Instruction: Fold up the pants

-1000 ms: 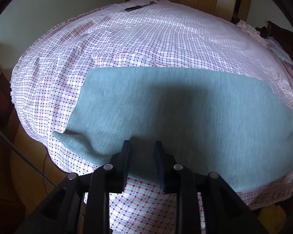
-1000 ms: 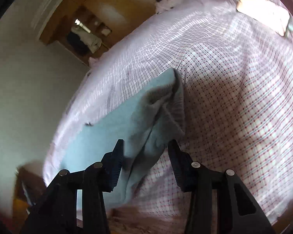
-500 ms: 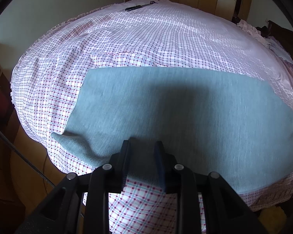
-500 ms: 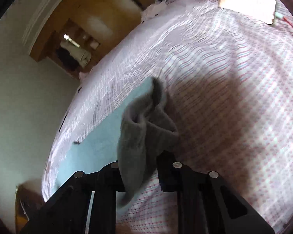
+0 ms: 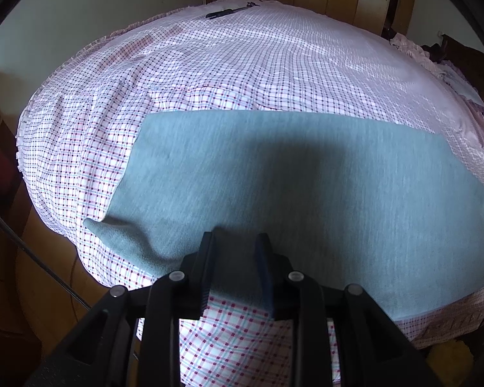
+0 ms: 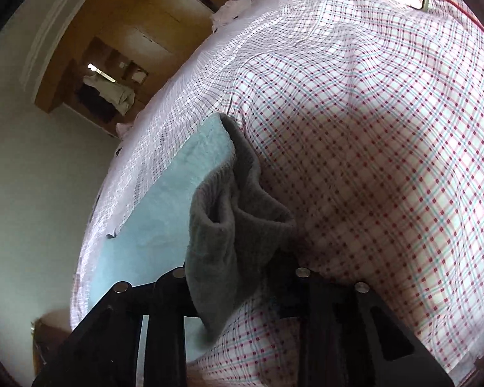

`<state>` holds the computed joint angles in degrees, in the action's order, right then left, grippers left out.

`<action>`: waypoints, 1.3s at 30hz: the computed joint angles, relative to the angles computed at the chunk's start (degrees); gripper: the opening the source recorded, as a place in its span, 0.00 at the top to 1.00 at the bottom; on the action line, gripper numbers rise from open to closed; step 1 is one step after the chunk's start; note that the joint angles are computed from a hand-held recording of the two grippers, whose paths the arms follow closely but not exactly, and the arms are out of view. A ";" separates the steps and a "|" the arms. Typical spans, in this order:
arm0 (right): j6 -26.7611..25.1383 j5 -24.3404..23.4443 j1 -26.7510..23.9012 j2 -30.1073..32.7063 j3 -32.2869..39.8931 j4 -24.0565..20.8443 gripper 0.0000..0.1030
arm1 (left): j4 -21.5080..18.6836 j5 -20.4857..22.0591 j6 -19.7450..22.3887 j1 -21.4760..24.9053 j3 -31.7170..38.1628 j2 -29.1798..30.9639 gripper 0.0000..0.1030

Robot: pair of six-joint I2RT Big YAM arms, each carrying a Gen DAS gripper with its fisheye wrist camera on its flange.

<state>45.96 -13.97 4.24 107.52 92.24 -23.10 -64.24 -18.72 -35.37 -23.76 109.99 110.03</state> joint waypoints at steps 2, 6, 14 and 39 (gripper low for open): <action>-1.34 1.61 0.73 0.98 2.37 -2.67 0.79 | 0.12 0.05 0.18 0.02 -0.07 0.03 0.74; -4.17 2.65 1.59 1.47 5.36 -4.23 0.86 | -0.02 0.22 0.59 0.09 0.31 0.25 0.74; -13.16 5.43 4.68 1.30 12.50 -8.19 0.93 | 0.39 1.75 1.05 0.42 -0.26 -0.89 0.73; -26.29 -8.69 13.48 6.15 31.56 -13.99 0.94 | 3.74 1.54 0.79 1.56 -4.57 -6.28 0.73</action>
